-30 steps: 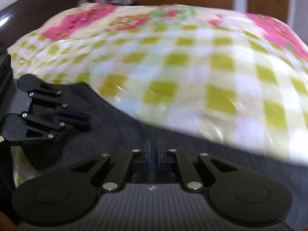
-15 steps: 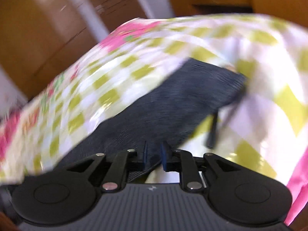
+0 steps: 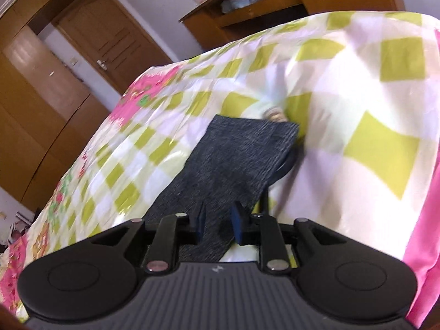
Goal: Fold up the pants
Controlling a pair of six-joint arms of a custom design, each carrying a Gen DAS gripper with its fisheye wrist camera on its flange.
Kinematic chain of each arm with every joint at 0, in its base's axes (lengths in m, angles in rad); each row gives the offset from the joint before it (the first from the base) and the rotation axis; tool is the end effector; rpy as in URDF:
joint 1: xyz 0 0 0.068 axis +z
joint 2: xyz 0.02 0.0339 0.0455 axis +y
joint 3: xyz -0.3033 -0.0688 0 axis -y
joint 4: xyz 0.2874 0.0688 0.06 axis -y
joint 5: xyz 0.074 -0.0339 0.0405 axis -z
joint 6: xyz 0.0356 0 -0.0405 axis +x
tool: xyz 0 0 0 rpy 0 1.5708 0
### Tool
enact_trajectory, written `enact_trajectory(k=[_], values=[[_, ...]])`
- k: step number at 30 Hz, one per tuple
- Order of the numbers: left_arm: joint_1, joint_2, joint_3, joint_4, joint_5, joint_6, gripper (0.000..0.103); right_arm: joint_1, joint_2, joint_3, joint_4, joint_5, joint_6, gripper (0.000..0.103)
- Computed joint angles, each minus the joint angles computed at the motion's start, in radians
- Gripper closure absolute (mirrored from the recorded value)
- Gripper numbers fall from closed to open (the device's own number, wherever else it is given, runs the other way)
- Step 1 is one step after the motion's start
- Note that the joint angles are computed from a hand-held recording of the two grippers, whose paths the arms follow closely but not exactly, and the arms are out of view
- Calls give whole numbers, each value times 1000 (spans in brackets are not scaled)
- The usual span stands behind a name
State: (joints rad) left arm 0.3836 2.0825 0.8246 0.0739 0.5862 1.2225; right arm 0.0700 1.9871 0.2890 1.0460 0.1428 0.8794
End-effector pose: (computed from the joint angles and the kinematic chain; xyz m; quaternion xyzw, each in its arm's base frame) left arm 0.3349 0.1139 0.0270 0.4333 0.8354 -0.0645 0.3318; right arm 0.2522 0.0126 0.0319 0.3811 0.8094 0.1453 0.4226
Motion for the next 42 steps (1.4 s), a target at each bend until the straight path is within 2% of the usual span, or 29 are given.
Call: enact_trajectory(k=[5, 7, 10, 11, 12, 18, 22, 23, 26, 30, 32, 35, 39, 42], values=[[-12, 6, 2, 2, -9, -3, 77, -31, 22, 34, -28, -44, 11, 76], [-14, 3, 2, 1, -12, -3, 77, -31, 36, 41, 0, -52, 3, 76], [-11, 1, 4, -11, -11, 0, 77, -37, 54, 93, -48, -62, 11, 77], [-11, 3, 4, -10, -11, 3, 77, -40, 64, 93, -26, -68, 28, 75], [-13, 5, 4, -7, -13, 5, 77, -42, 72, 86, 8, -72, 36, 75], [-20, 11, 4, 4, -17, 3, 77, -35, -7, 7, 6, -45, 25, 74], [-22, 7, -2, 12, -23, -1, 77, -36, 12, -34, 48, -95, 71, 73], [-23, 6, -5, 16, -25, -3, 77, -29, 20, -27, 38, -84, 68, 76], [-25, 6, -13, 30, -29, -6, 77, -12, 28, 8, -30, -23, 53, 76], [-28, 10, -12, 37, -30, -9, 77, -14, 74, 52, -9, 30, 16, 73], [-27, 9, -14, 39, -30, -9, 77, -14, 114, 82, 29, 53, -11, 68], [-25, 11, -15, 40, -26, -9, 77, -22, 164, 114, 81, 54, 5, 68], [-26, 13, -12, 38, -26, -3, 77, 6, 203, 64, 263, 26, 18, 68], [-25, 12, -13, 37, -26, -6, 77, 56, 185, 91, 203, 99, -93, 68]])
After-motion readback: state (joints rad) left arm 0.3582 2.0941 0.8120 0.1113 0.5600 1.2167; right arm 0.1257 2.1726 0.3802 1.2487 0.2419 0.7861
